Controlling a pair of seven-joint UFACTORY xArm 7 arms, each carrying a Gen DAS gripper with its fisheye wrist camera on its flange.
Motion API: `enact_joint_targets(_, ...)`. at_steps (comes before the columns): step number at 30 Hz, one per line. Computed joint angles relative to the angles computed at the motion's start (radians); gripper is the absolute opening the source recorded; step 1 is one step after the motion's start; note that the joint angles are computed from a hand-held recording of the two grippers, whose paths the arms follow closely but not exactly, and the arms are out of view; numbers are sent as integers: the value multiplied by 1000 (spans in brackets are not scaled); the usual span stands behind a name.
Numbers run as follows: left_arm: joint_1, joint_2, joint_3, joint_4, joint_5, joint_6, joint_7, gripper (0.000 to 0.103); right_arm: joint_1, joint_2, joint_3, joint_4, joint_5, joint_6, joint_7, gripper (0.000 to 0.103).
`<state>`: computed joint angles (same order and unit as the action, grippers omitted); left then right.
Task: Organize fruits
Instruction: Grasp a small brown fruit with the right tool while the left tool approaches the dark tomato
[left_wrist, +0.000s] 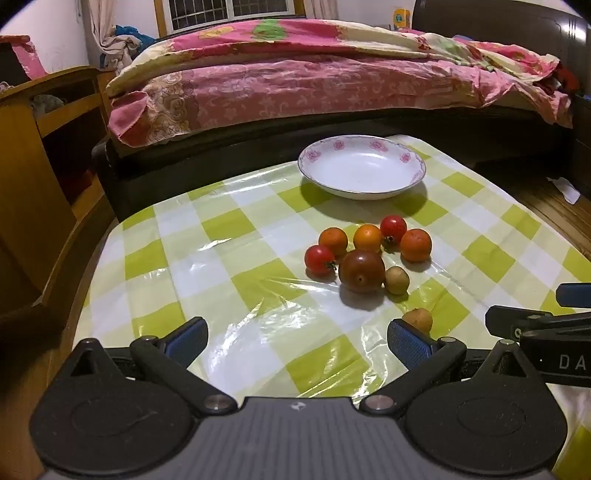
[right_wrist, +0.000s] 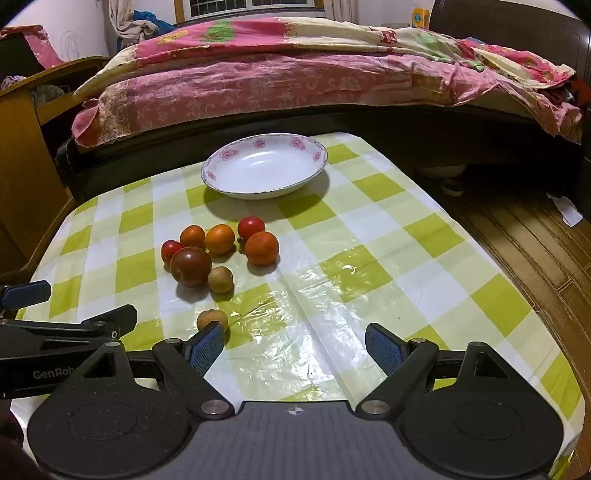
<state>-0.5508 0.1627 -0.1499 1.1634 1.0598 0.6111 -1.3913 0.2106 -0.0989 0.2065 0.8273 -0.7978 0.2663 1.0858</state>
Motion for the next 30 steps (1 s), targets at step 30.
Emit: enact_joint_targets(30,24,-11,12,-42,76,-27,7,103,60,86,-46,31,204,-78,-270,72)
